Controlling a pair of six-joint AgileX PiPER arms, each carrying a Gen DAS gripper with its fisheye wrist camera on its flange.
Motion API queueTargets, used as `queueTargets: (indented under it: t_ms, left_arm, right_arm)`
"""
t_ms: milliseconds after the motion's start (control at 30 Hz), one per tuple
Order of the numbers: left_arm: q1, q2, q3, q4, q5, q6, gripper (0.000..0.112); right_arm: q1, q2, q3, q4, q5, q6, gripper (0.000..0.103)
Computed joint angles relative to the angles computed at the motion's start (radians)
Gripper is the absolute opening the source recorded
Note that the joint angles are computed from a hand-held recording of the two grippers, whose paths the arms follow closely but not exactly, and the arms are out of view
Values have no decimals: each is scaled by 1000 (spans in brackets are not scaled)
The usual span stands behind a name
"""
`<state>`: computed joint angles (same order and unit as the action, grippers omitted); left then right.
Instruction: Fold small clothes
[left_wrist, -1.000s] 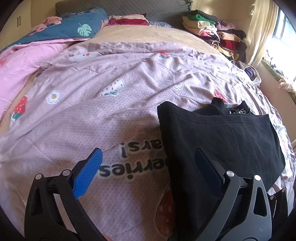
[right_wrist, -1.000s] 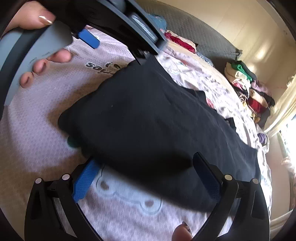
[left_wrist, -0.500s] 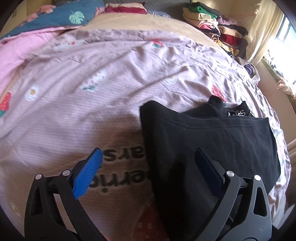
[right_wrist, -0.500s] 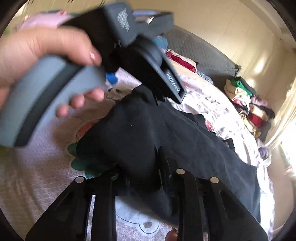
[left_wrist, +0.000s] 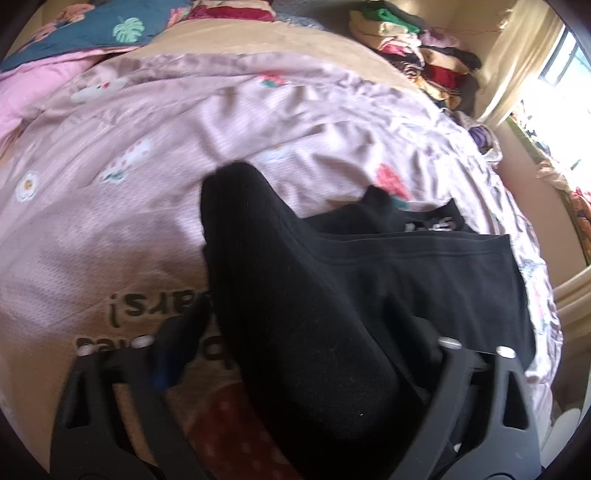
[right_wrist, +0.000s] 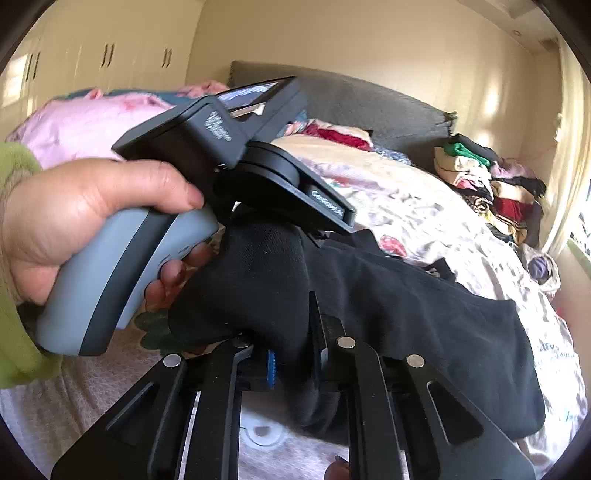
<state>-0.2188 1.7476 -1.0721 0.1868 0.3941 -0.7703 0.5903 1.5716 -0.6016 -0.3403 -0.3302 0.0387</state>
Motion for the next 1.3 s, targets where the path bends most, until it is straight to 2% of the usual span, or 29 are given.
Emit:
queueTargets:
  t_ms: [67,133,200,400,500,767,900,1067,1300]
  left_arm:
    - [-23,4,-25,-21,3,5,52]
    - [-76,11,-74,75,43,-81,48]
    - [-124,24,-129,153,81,-148,39]
    - [-220,94,-310,216,171,-185,28]
    - [-265,155,-430,225,236,-173,27]
    - [-341,343,-754,186,387,-110,27]
    - [-359,423,-883,148,432,-78,27]
    - [-373,555,-1097,102,523,-20,27]
    - [-370,782,-1473,15,692,57,28]
  right_arm:
    - [-54,-27,14,-111,-18,114,11]
    - [-127,-36,20,-240,-52,251,10]
    - [-196,-44,17,-362,-76,381,9]
    - [-411,-62,26,-662,-192,672,8]
    - [-505,-69,26,-745,-246,765,8]
    - [-668,-35,3,-858,-319,919,8]
    - [-749,-15,-15,-927,-354,1014,8]
    - [-802,28,-40,-962,-371,1083,8]
    - [-869,118,-119,-1102,-412,1307,8]
